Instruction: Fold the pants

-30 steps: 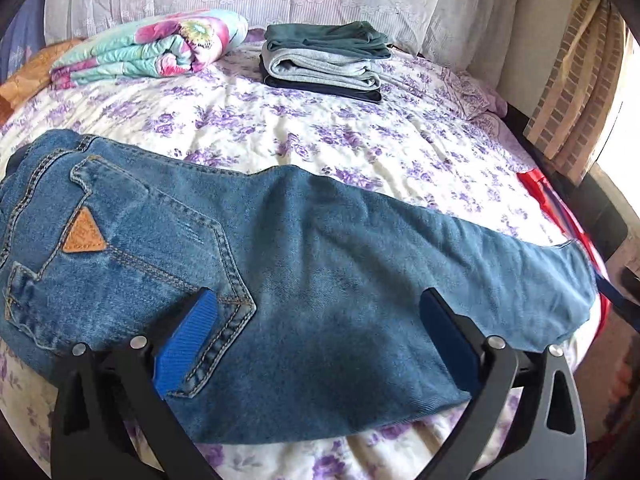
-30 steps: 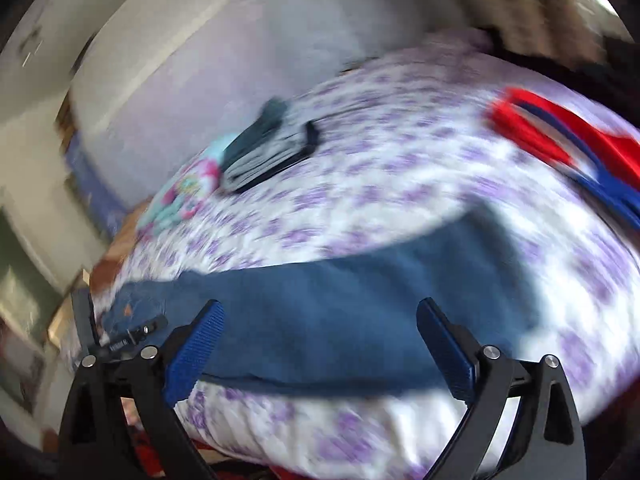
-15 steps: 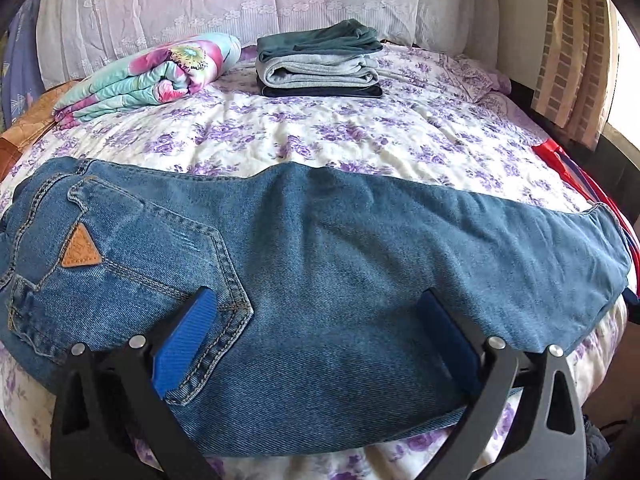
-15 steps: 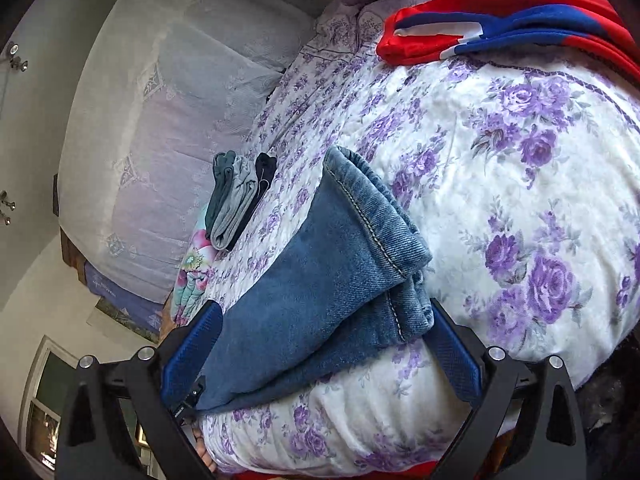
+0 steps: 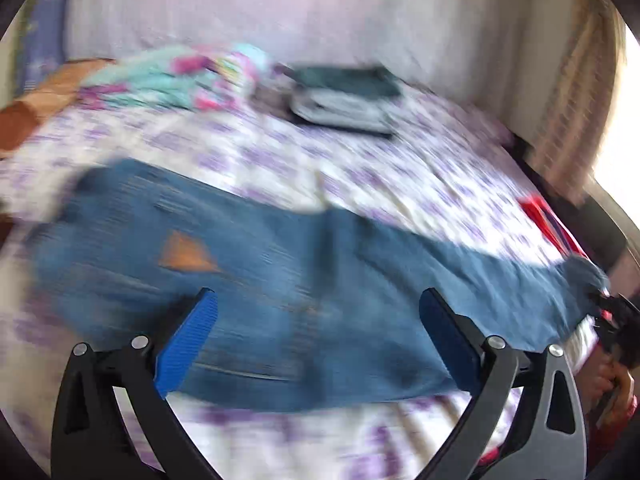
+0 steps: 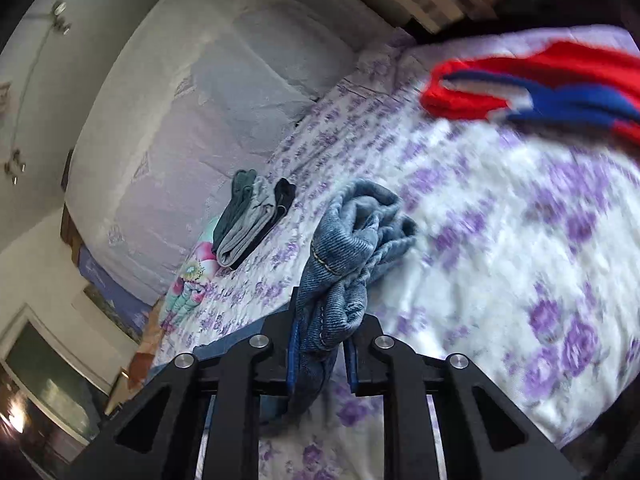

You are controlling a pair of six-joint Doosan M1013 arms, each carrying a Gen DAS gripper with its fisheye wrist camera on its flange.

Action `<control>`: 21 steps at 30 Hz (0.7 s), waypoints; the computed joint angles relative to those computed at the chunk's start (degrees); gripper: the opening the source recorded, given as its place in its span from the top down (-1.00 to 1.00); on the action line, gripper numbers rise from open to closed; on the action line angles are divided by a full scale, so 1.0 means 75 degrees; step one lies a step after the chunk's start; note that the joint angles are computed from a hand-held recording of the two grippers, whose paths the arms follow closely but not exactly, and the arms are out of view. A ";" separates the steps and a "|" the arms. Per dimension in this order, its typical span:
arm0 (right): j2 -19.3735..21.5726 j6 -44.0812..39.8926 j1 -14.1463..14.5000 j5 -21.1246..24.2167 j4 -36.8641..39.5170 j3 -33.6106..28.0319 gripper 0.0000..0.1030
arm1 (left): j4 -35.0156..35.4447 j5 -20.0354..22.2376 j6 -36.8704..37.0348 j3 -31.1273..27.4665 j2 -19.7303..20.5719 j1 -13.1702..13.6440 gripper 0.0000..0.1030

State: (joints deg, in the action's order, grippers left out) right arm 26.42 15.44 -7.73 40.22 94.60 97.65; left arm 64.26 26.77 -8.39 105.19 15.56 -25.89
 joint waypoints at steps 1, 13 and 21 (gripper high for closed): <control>-0.0088 -0.0354 0.0136 -0.0142 -0.0010 -0.0050 0.64 | -0.0071 0.0302 -0.0063 0.0080 -0.0130 0.0071 -0.91; -0.0212 -0.2334 0.2675 -0.1243 -0.3306 -0.0642 0.64 | 0.1599 0.0293 -0.2876 0.1174 -0.1017 0.0180 -0.90; -0.0177 -0.1507 0.3039 -0.1504 -0.5602 -0.0331 0.23 | 0.0349 -0.0287 -0.2248 0.1436 -0.1030 0.0596 -0.90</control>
State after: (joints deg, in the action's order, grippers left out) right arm 25.10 4.14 15.06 28.94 52.59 95.17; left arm 66.88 24.61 -25.25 115.97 7.84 -21.42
